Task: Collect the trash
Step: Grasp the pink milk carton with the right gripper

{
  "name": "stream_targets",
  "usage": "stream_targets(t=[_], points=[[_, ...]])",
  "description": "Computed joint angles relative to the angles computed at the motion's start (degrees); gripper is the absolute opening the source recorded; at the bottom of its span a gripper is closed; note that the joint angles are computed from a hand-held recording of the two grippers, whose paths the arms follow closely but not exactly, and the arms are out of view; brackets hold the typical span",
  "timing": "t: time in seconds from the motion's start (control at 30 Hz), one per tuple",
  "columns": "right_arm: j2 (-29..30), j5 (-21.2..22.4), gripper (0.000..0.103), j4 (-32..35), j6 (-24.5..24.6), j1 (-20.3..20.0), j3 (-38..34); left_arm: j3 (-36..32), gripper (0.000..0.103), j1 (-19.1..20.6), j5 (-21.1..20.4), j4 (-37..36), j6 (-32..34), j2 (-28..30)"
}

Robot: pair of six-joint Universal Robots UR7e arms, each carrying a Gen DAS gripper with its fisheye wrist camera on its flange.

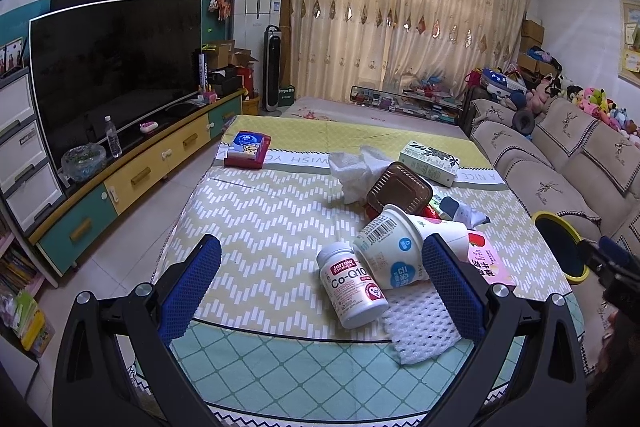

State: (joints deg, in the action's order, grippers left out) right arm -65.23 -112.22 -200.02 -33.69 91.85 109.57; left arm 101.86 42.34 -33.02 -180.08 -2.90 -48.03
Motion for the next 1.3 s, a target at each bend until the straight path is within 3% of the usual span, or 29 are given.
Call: stream_targets(t=[0.4,0.6,0.67,0.8,0.93,1.3], points=[[9.0,2.6,0.097,3.0,1.1,1.2,-3.5,-0.6,0.099,2.0,-0.9,2.1,-2.0,-0.1],[11.9,0.1,0.096,3.3,0.5,2.1,-5.0,-1.2,0.099,3.4,-2.2,3.5,-3.2,0.0],[12.7,-0.7,0.092,4.0,0.7,2.0,-5.7,-1.2,0.099,3.5,-2.4,3.7,-3.5,0.0],[13.7,-2.2,0.067,3.5,0.9,1.6,-6.6,-1.2,0.099,3.6,-2.5,3.9,-3.4,0.1],[11.8,-1.1,0.052,2.1,1.2,1.0,-5.2,-1.5,0.099,3.8,-2.4,4.2,-3.8,0.2],[2.3,6.4,0.050,2.2,2.1,-0.8,0.8,-2.4,0.099,3.8,-2.8,4.7,-2.9,1.4]])
